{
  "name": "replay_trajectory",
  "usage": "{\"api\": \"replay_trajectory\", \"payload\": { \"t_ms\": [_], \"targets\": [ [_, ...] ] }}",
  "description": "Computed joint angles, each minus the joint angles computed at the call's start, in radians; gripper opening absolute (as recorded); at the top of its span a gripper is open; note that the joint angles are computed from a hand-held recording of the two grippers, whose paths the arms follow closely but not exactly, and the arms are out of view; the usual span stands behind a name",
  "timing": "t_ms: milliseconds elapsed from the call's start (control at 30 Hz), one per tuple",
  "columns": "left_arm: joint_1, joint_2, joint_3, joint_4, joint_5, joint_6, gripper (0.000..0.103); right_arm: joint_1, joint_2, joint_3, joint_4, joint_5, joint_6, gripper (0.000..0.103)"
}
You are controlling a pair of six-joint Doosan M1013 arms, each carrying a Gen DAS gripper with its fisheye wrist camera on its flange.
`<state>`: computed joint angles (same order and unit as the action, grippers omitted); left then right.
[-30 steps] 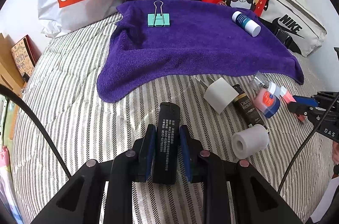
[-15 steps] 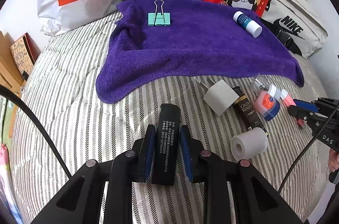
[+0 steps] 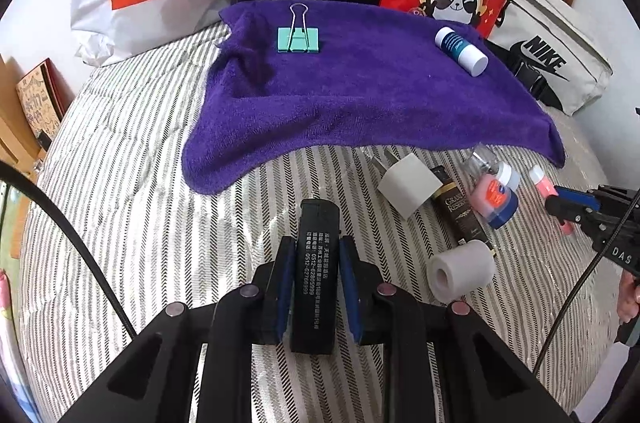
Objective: Organize rigid objects
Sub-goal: 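Lift the black tube and pink tube and carry both over the towel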
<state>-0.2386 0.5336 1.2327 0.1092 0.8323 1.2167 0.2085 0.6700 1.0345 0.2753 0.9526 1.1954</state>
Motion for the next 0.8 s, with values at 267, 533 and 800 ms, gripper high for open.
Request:
{"api": "replay_trajectory", "payload": {
  "t_ms": [267, 533, 800],
  "targets": [
    [0.004, -0.008, -0.013, -0.028, -0.005, 0.029, 0.022, -0.007, -0.007, -0.021, -0.008, 0.004, 0.017, 0.016],
    [0.006, 0.002, -0.058, -0.030, 0.007, 0.043, 0.022, -0.015, 0.008, -0.071, 0.010, 0.030, 0.019, 0.016],
    [0.011, 0.021, -0.110, -0.030, 0.030, 0.056, 0.022, -0.021, 0.025, -0.119, 0.029, 0.035, 0.023, 0.016]
  ]
}}
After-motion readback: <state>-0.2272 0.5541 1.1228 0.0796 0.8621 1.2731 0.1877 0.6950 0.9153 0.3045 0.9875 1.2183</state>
